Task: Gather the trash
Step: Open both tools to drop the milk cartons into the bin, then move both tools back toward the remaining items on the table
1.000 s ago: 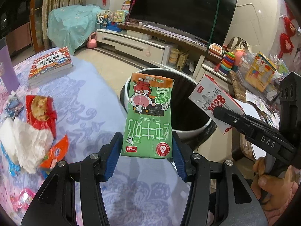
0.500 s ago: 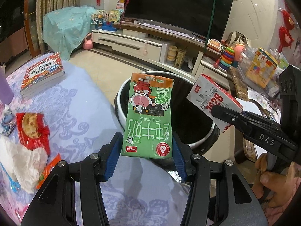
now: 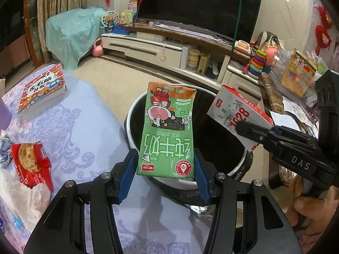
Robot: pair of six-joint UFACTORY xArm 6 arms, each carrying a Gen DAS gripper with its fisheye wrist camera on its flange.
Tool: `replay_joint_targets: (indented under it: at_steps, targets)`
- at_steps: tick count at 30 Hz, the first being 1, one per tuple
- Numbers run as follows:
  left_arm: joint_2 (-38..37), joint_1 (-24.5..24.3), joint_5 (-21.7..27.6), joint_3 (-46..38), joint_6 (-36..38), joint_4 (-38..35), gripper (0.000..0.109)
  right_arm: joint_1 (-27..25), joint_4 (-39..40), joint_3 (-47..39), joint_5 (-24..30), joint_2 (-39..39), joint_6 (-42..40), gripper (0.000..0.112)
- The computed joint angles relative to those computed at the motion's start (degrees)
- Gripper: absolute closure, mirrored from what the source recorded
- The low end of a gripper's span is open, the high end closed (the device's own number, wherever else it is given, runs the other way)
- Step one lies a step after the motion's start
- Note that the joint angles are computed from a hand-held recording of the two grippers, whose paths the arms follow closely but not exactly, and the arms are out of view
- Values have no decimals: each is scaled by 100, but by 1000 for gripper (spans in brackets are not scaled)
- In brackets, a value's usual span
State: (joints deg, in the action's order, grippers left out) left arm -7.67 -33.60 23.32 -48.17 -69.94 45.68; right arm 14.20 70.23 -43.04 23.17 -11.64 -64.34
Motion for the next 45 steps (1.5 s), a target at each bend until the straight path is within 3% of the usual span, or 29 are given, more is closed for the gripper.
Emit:
replay_joint_targets:
  at_steps: [18, 20, 24, 28, 35, 45]
  targets:
    - [240, 21, 91, -243, 648, -592, 55, -74, -312, -223, 6, 239, 269, 76]
    - [161, 17, 103, -174, 540, -529, 52, -112, -279, -234, 25, 245, 292, 75]
    - [-109, 30, 54, 115, 182, -346, 50, -143, -98, -166, 40, 146, 208, 61]
    - [-536, 35, 0, 552, -421, -12, 43, -130, 122, -27, 80, -29, 73, 33]
    - [-1419, -43, 116, 1365, -1442, 553, 41, 60, 554, 385, 15, -503, -120, 26]
    - [-3037, -131, 588, 2711, -2232, 592, 41, 636, 855, 971, -111, -1068, -147, 20]
